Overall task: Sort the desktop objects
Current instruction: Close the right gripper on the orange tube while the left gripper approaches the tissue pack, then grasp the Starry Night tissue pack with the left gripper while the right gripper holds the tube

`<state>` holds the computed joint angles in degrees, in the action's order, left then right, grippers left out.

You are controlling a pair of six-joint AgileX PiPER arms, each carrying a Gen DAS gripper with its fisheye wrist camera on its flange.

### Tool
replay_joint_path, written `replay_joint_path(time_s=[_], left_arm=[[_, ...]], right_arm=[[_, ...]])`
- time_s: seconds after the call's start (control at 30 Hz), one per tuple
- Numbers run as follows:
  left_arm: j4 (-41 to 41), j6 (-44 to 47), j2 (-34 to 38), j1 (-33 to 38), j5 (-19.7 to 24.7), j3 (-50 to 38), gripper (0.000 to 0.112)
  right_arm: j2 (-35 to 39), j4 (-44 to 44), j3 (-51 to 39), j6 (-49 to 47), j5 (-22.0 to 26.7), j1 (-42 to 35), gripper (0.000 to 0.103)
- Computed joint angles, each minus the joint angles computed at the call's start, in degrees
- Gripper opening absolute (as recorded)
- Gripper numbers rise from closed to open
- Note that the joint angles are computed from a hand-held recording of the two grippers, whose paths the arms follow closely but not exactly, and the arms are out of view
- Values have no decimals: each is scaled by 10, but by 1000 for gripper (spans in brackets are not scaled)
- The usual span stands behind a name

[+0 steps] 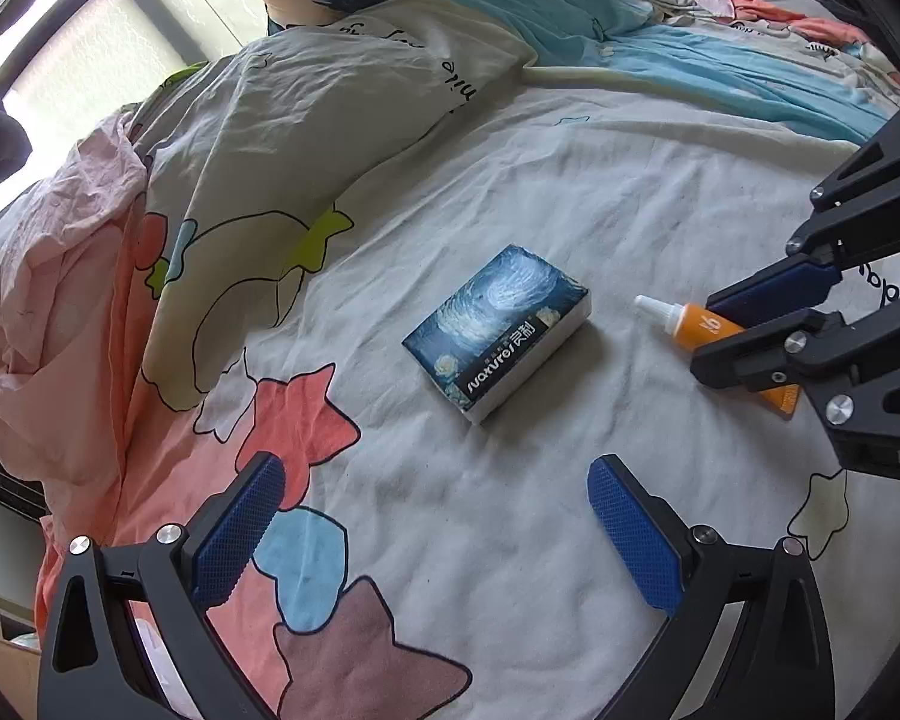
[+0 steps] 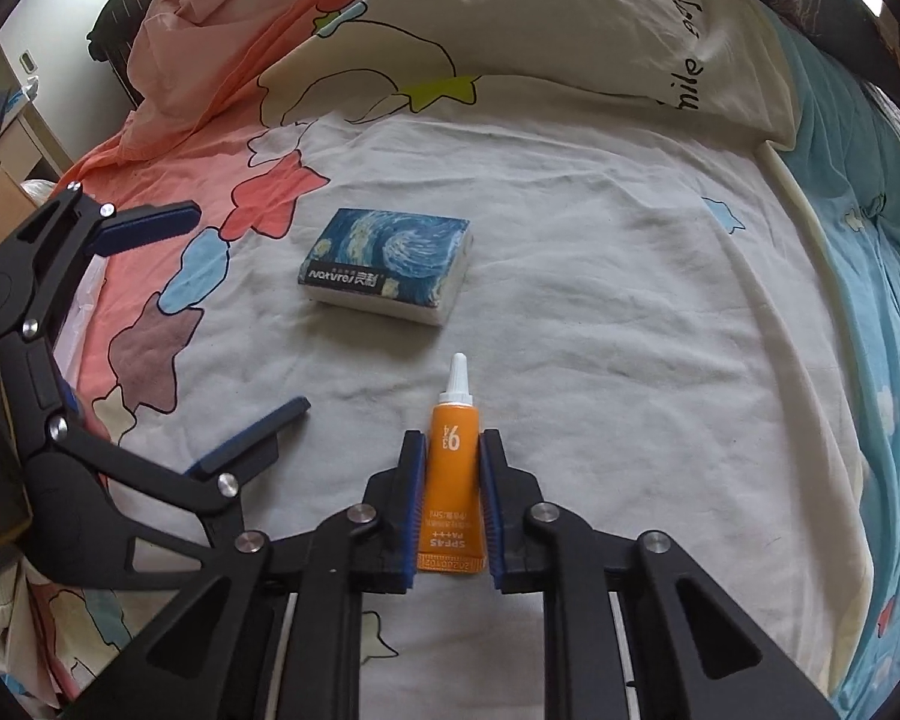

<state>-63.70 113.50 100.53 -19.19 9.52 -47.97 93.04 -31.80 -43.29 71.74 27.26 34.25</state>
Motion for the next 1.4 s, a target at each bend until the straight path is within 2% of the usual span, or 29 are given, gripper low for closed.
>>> replay_joint_path(time_s=[0.1, 0.23, 0.3, 0.47, 0.67, 0.8, 0.87, 1.0, 1.07, 1.13, 1.4], left_arm=[[35, -42, 10, -17, -8, -11, 103], [153, -177, 22, -35, 1, -35, 103], [223, -256, 29, -40, 20, -52, 103], [276, -332, 55, -53, 62, -94, 103], [320, -434, 100, -48, 148, -172, 103], [333, -499, 134, -32, 226, -229, 103], [328, -512, 144, -26, 247, -244, 103], [318, -505, 138, -30, 231, -231, 102], [318, -506, 138, -28, 247, -236, 95], [314, -501, 132, -26, 257, -236, 78], [326, -512, 121, -26, 275, -231, 77]], right_arm=[[-16, -11, 24, 13, -16, -2, 16], [-26, -27, 33, 22, -7, 4, 16], [-30, -32, 38, 25, -11, 2, 16], [-48, -44, 58, 40, -23, -4, 16], [-64, -69, 70, 71, -9, 3, 16], [-67, -80, 72, 83, -7, 6, 16], [-64, -76, 71, 79, -10, 6, 16], [-63, -71, 73, 75, -15, 5, 16], [-65, -73, 76, 78, -17, 5, 16], [-66, -79, 78, 84, -16, 6, 16], [-70, -102, 84, 110, -10, 13, 16]])
